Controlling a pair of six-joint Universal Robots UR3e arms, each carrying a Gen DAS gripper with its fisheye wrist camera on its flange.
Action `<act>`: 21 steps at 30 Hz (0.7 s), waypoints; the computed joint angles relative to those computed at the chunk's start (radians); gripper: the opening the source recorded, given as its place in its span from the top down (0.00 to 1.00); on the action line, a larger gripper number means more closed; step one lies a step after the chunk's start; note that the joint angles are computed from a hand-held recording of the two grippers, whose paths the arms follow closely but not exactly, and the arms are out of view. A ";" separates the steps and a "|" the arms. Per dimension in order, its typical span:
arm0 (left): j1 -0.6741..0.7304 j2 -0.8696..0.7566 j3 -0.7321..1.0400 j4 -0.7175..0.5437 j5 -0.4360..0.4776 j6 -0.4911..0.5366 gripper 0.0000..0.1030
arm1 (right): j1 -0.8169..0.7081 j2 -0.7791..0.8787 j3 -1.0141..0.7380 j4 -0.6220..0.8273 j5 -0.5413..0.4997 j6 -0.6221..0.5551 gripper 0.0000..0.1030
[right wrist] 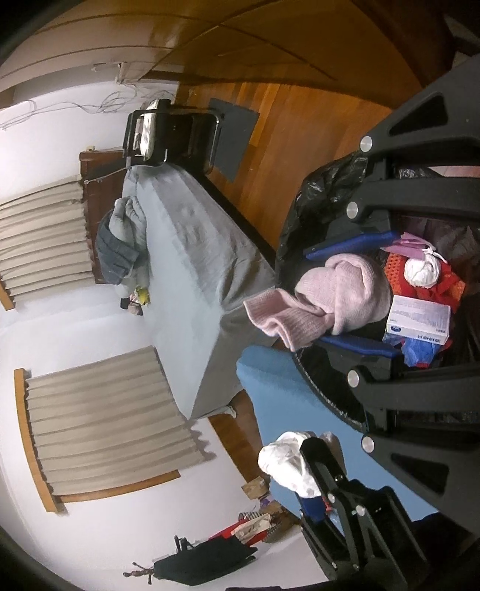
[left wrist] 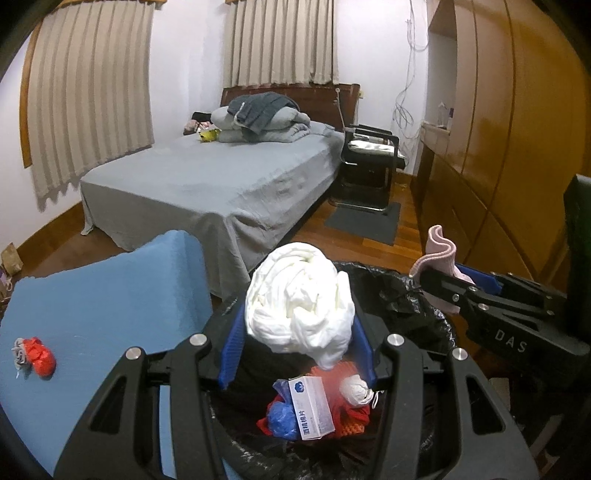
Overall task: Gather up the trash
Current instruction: 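Carry the tissue and pink sock over the bin and open both tools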
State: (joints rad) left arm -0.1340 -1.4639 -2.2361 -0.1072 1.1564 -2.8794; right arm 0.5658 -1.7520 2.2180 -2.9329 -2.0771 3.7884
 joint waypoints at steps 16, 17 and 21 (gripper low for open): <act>-0.054 -0.228 0.108 0.044 0.030 -0.002 0.41 | -0.164 0.038 0.113 -0.129 0.146 -0.060 0.56; -0.051 -0.235 0.112 0.044 0.030 -0.001 0.40 | -0.170 0.041 0.116 -0.131 0.149 -0.061 0.55; -0.048 -0.253 0.127 0.043 0.037 -0.007 0.34 | -0.190 0.036 0.139 -0.151 0.154 -0.068 0.47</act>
State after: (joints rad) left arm -0.1819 -1.7173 -2.1092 -0.0640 1.1935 -2.8865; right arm 0.3759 -1.7156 2.3567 -3.0835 -1.9232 3.7201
